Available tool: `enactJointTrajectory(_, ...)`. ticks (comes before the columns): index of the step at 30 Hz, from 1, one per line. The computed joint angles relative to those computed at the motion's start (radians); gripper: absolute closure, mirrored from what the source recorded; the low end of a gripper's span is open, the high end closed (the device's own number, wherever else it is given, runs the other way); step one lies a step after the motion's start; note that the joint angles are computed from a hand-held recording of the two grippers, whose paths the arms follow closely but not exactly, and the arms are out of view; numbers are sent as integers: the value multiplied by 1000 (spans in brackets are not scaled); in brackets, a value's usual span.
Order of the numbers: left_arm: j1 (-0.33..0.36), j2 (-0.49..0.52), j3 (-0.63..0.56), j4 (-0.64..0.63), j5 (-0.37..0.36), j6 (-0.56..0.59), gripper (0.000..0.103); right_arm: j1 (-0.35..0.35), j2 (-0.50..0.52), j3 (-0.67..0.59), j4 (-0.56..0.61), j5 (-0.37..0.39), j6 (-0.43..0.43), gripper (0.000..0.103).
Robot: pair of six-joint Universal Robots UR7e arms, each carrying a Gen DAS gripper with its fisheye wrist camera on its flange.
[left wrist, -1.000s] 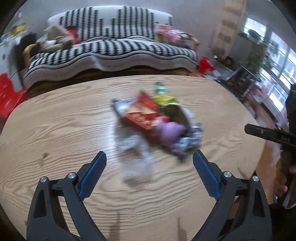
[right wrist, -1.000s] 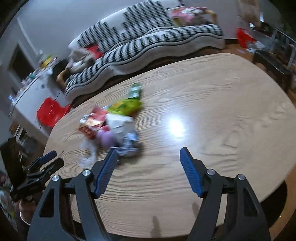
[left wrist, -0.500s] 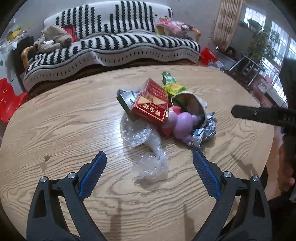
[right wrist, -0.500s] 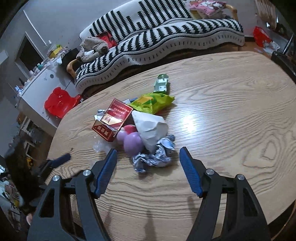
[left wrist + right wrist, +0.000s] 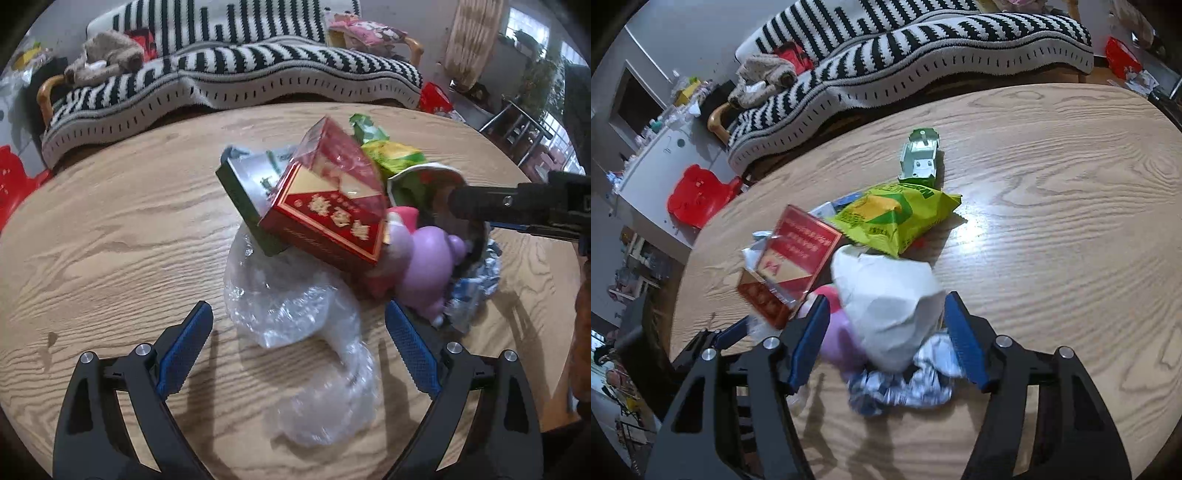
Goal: Collect trash
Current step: 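Grasp the clear plastic bag with the left tool while the right grasps the white paper bag, then carry both bags over the trash bin and open both tools to drop them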
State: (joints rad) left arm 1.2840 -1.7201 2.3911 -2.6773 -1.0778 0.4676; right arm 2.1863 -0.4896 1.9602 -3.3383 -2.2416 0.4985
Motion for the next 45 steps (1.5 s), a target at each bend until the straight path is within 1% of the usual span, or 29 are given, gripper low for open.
enactJointTrajectory(3,12,34,-3,-57,19,13,12,-17,13,-19,17,6,-14,44)
enactJointTrajectory(4,13,41,-3,-72,25,23,14,-19,14,-21,21,5,-18,49)
enactJointTrajectory(5,12,43,0,-87,30,27,22,-22,15,-21,23,8,-20,54)
enactJointTrajectory(6,9,42,4,-96,36,30,33,-25,13,-17,17,18,-24,54)
enactJointTrajectory(7,6,37,6,-92,36,39,39,-25,11,-14,15,20,-24,55)
enactJointTrajectory(9,4,20,0,-50,22,40,70,-16,8,-11,16,3,-22,57)
enactJointTrajectory(10,3,9,-12,1,20,22,75,-10,8,-10,13,-3,-22,57)
enactJointTrajectory(12,-1,-15,-26,50,16,-3,78,6,3,-2,-6,-23,-25,57)
enactJointTrajectory(13,-7,-40,-30,74,1,-8,79,14,0,1,-21,-29,-29,57)
enactJointTrajectory(16,-35,-113,-29,132,-12,-16,80,43,-13,15,-71,-44,-46,57)
enactJointTrajectory(19,-70,-186,-29,209,-2,-43,80,76,-24,23,-101,-85,-67,57)
enactJointTrajectory(21,-87,-234,-34,259,-12,-51,80,90,-35,34,-114,-88,-76,57)
enactJointTrajectory(24,-97,-274,-36,287,-26,-62,80,103,-49,50,-130,-87,-71,57)
enactJointTrajectory(27,-115,-296,-30,288,-4,-53,80,111,-58,56,-121,-97,-64,57)
enactJointTrajectory(28,-119,-304,-37,311,-3,-62,80,112,-62,61,-116,-93,-59,57)
enactJointTrajectory(29,-113,-305,-52,340,-19,-75,80,112,-64,64,-118,-91,-54,57)
enactJointTrajectory(31,-106,-313,-66,357,-46,-87,80,115,-68,71,-123,-92,-49,57)
enactJointTrajectory(33,-120,-326,-57,350,-37,-85,80,122,-70,78,-123,-101,-43,57)
enactJointTrajectory(45,-150,-327,-32,346,-28,-87,80,126,-96,120,-103,-121,-14,57)
